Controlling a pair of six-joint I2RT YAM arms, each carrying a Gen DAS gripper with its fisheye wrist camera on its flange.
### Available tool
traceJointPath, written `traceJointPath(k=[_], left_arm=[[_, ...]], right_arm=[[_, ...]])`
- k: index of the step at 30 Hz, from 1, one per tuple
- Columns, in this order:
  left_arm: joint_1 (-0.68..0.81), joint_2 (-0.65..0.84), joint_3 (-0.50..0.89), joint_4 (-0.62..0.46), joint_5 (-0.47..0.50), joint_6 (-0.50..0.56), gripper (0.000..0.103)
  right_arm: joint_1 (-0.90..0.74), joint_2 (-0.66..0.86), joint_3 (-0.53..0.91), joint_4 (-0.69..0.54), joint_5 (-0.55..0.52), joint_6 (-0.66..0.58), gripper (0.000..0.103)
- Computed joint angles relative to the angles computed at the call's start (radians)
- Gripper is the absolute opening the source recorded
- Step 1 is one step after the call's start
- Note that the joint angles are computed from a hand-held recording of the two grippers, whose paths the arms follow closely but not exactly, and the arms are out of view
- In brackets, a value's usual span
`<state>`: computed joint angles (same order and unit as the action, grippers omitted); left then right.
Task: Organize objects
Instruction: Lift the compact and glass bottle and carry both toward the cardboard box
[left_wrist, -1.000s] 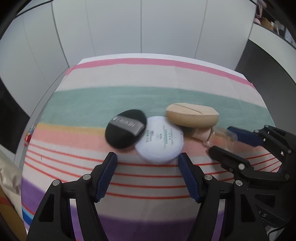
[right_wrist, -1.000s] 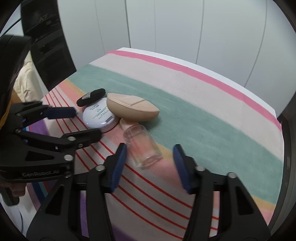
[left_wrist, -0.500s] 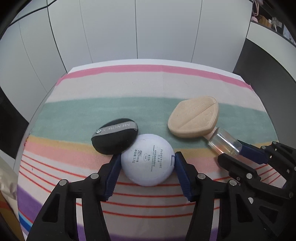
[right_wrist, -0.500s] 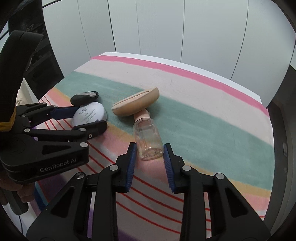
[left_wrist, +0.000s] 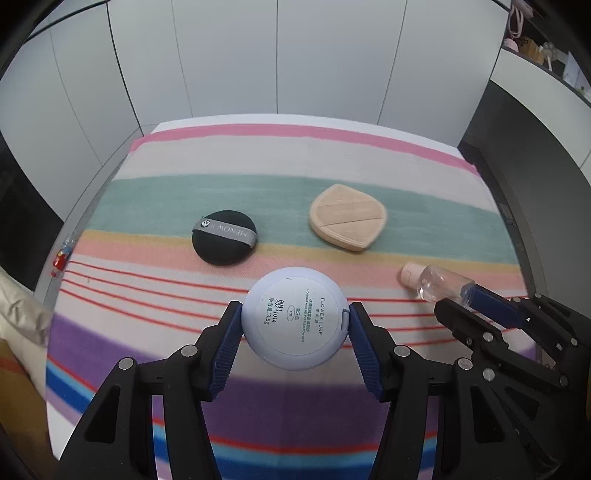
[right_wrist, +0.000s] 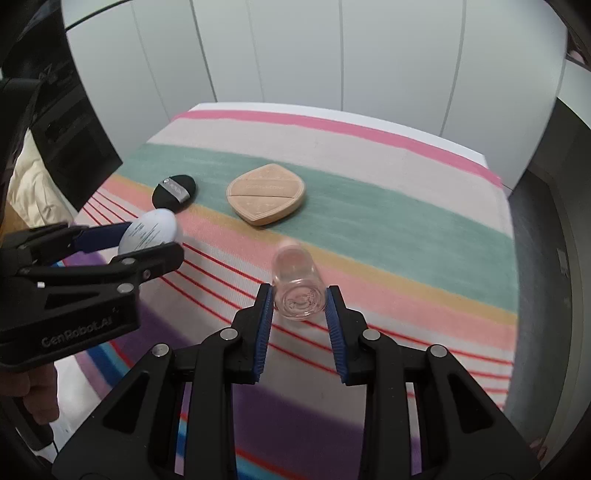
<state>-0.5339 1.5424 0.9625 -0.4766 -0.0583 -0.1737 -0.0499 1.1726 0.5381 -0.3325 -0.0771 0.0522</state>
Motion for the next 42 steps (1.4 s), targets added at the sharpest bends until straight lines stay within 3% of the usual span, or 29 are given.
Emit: traceJointPath(k=[8, 19, 34, 42], left_arm=[[-0.028, -0.123, 0.053, -0.168, 0.003, -0.036, 0.058], [-0.054, -0.274, 0.188, -0.421, -0.004, -0.103, 0.058], [-0.092, -0.438, 0.289, -0.626, -0.061, -0.153, 0.058], [-0.064, -0.575, 0.281, -0.704, -0.072, -0.159, 0.058]], right_arm=[[-0.085, -0.180, 0.047, -0.238, -0.041, -0.019, 0.029], [-0.060, -0.297, 0.255, -0.537, -0.007, 0.004, 0.029], [0.109, -0.386, 0.506, -0.827, 0.095, 0.129, 0.029], [0.366, -0.399, 0.627, -0.976, 0.237, 0.299, 0.029]])
